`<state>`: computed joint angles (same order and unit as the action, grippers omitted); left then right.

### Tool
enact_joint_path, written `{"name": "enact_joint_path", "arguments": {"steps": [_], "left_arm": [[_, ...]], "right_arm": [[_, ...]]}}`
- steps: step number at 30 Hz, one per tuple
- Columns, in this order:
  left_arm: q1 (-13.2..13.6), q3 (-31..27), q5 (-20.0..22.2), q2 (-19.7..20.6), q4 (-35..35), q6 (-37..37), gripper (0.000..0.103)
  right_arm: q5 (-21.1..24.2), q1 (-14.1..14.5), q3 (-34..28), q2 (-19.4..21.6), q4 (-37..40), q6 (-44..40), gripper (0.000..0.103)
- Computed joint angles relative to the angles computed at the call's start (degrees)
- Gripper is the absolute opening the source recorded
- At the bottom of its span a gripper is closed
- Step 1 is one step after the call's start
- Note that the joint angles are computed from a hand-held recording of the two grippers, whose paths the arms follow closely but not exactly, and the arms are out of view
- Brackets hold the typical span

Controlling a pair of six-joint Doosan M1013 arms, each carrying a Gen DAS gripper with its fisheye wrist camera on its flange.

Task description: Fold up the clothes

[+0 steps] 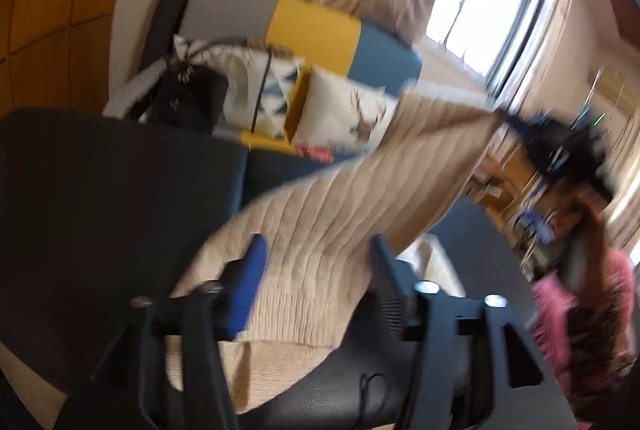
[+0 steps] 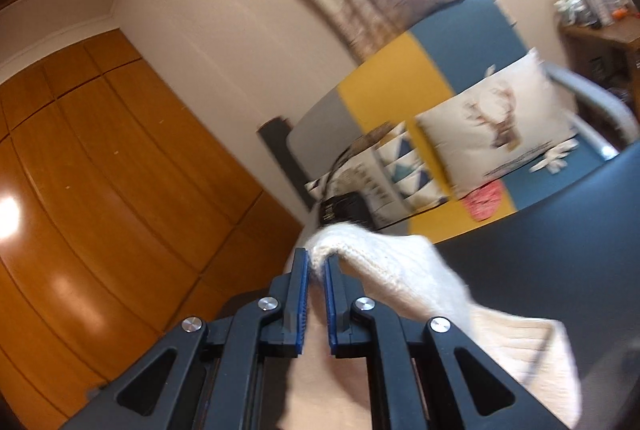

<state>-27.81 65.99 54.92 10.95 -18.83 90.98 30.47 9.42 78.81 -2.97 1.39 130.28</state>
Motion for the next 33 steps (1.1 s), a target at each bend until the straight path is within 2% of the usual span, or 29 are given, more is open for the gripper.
{"name": "enact_joint_path", "arguments": {"steps": [3,5,9,11,13,18,19,22,25,26,27,28,29,30,33], "left_arm": [[-3.6,3.2,0.6,0.7,6.0,-2.0,0.071],[-6.4,4.9,0.4,1.0,13.2,-3.9,0.071],[-11.9,7.5,1.2,2.2,29.7,-9.7,0.072],[-13.4,9.5,0.1,2.0,37.3,-13.4,0.073],[-14.1,11.1,-2.1,1.4,41.2,-15.6,0.082],[-16.2,14.5,-6.5,1.3,54.1,-17.6,0.103],[-16.5,14.9,-7.0,1.5,55.9,-17.7,0.103],[-16.2,13.5,-6.2,2.7,52.4,-14.7,0.103],[-14.3,11.0,-3.9,4.0,42.3,-11.8,0.102],[-13.5,9.9,-2.7,4.4,38.3,-11.0,0.092],[-12.6,8.8,-1.4,4.9,34.4,-10.4,0.070],[-11.8,7.8,-0.1,5.4,30.7,-10.0,0.062],[-11.5,7.3,0.8,5.6,30.0,-9.9,0.041],[-11.5,7.1,1.5,5.7,30.5,-10.0,0.035],[-10.5,7.2,2.6,5.2,25.8,-5.6,0.028]], "right_arm": [[0.3,-1.1,3.4,-3.0,-7.4,6.6,0.006],[1.2,-2.1,5.3,-4.8,-10.4,9.6,0.007],[4.5,-4.5,7.7,-6.1,-3.8,2.5,0.008],[7.6,-5.2,9.0,-6.1,1.7,-3.4,0.014],[11.4,-5.2,10.3,-5.6,4.7,-6.3,0.027],[16.8,-5.8,13.1,-3.0,11.7,-8.0,0.032],[17.1,-6.1,13.4,-2.3,12.9,-7.7,0.034],[17.0,-7.1,14.5,-0.8,16.1,-6.0,0.039],[16.3,-8.5,14.7,0.5,20.6,-4.3,0.042],[15.7,-9.0,14.9,0.8,22.5,-4.5,0.039],[13.8,-9.4,15.5,0.8,24.9,-5.6,0.034],[11.8,-9.8,16.0,0.6,27.2,-6.9,0.023],[11.1,-9.9,16.0,0.6,27.9,-7.1,0.014],[10.5,-10.0,15.8,0.7,28.2,-7.6,0.009],[8.4,-9.6,14.8,0.4,28.7,-12.5,0.006]]}}
